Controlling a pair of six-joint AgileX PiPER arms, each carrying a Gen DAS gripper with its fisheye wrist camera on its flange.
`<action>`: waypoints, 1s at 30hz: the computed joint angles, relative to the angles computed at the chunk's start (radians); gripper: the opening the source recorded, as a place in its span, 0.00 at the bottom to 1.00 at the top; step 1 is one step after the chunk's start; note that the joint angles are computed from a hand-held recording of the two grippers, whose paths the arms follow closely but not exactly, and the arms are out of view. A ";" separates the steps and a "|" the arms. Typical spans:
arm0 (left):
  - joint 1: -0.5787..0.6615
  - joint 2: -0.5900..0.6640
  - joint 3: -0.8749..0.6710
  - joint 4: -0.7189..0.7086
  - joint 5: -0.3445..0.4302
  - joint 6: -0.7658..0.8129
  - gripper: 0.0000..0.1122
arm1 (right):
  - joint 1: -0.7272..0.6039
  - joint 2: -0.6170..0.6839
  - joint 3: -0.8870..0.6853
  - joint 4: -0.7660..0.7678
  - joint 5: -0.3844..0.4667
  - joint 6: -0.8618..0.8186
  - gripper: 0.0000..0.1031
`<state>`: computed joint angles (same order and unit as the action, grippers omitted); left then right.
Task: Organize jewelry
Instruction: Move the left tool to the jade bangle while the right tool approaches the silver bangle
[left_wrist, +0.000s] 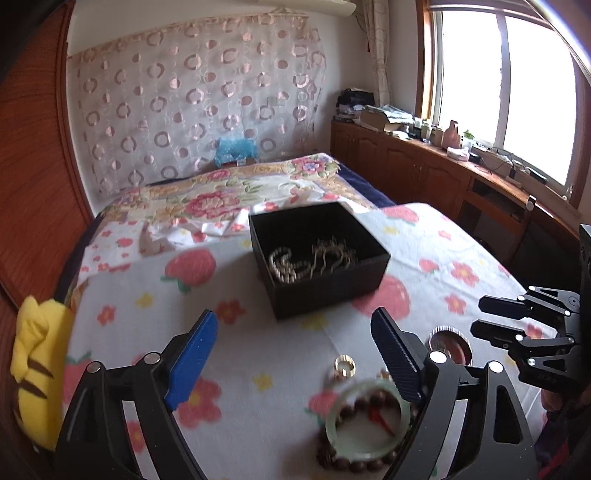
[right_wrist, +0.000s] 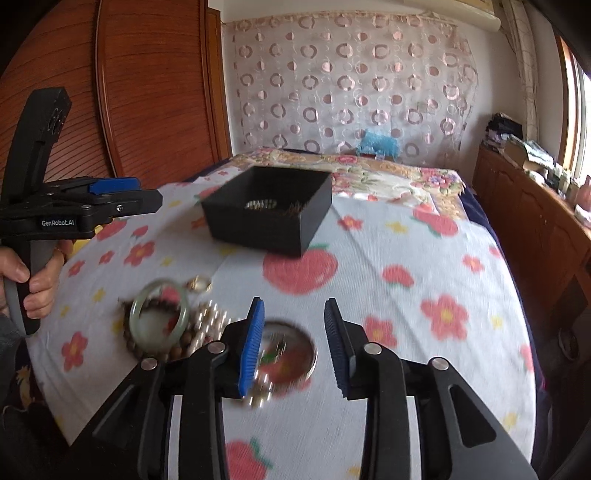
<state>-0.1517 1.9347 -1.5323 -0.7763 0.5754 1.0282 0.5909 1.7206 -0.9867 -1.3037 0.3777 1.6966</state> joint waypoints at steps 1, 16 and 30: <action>0.000 -0.006 0.019 -0.011 -0.005 0.015 0.77 | 0.009 -0.005 0.017 -0.021 0.003 0.036 0.38; -0.086 -0.036 0.213 0.082 -0.081 0.010 0.80 | 0.069 -0.004 0.118 -0.121 0.031 0.224 0.52; -0.127 -0.011 0.192 0.182 -0.069 -0.102 0.66 | 0.079 -0.012 0.138 -0.196 0.039 0.307 0.52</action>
<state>-0.2784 1.9242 -1.3404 -0.5938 0.5067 0.9265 0.6699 1.7089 -0.8482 -1.5000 0.4170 2.0039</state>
